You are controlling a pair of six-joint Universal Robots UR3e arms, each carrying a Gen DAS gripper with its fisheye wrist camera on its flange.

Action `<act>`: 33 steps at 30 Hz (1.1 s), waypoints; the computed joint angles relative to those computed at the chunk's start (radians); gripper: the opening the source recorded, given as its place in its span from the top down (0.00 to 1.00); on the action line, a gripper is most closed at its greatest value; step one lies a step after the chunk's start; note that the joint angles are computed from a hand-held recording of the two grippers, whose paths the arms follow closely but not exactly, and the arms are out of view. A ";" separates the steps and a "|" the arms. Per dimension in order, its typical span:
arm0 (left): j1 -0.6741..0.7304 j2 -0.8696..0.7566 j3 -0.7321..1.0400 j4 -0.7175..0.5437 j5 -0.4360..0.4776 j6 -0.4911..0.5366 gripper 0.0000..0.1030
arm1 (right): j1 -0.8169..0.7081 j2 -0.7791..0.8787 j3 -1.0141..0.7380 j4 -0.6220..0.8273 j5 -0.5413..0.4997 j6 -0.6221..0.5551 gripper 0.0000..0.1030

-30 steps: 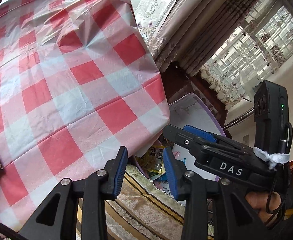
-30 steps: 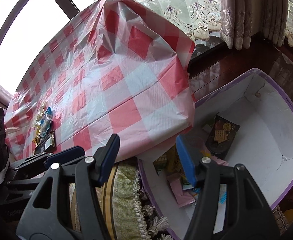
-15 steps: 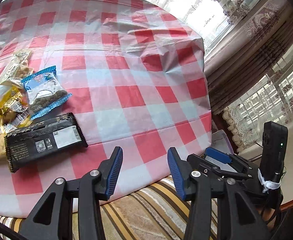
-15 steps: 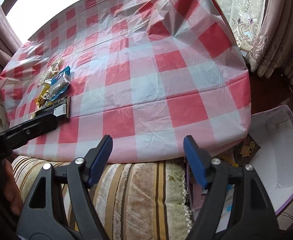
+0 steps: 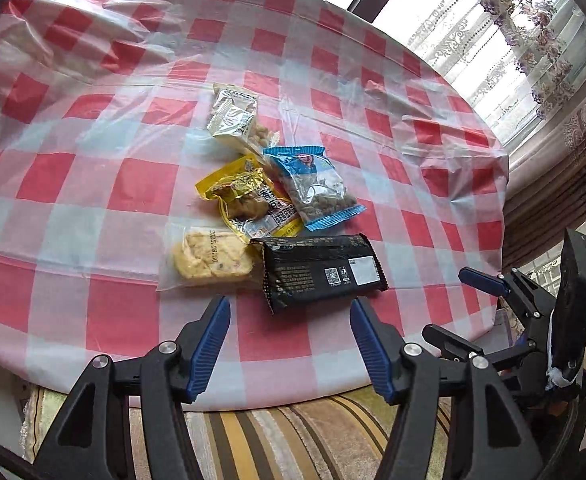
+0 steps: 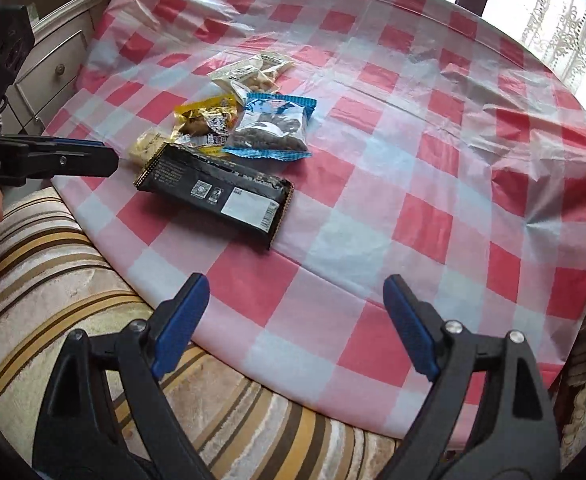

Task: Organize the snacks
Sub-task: 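Move both open tools back over the remaining snacks on the table, then grasp the clear cake bag with the left tool while the right grasps the black chocolate bar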

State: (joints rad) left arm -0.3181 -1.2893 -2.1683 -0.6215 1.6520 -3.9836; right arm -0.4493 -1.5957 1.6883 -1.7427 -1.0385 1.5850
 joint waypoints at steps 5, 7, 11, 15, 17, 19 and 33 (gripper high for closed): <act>0.038 0.109 -0.061 -0.070 0.004 0.031 0.34 | 0.154 0.113 -0.113 0.056 -0.031 -0.133 0.12; 0.056 0.147 -0.083 -0.088 -0.004 0.044 0.34 | 0.212 0.169 -0.171 0.062 -0.051 -0.142 0.12; 0.080 0.218 -0.109 -0.139 0.004 0.060 0.33 | 0.322 0.288 -0.291 0.070 -0.124 -0.164 0.12; 0.120 0.288 -0.138 -0.183 -0.007 0.088 0.31 | 0.395 0.374 -0.379 0.093 -0.216 -0.226 0.12; 0.145 0.323 -0.159 -0.199 -0.021 0.099 0.31 | 0.422 0.413 -0.416 0.097 -0.243 -0.223 0.12; 0.169 0.344 -0.172 -0.208 -0.036 0.111 0.31 | 0.446 0.452 -0.463 0.124 -0.267 -0.215 0.12; 0.201 0.213 -0.113 -0.221 -0.058 0.452 0.31 | 0.428 0.422 -0.420 0.153 -0.180 -0.105 0.30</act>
State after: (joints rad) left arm -0.1169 -1.0762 -2.2818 -0.8422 1.5945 -3.5315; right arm -0.0215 -1.1737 1.2681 -1.5900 -1.2182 1.4797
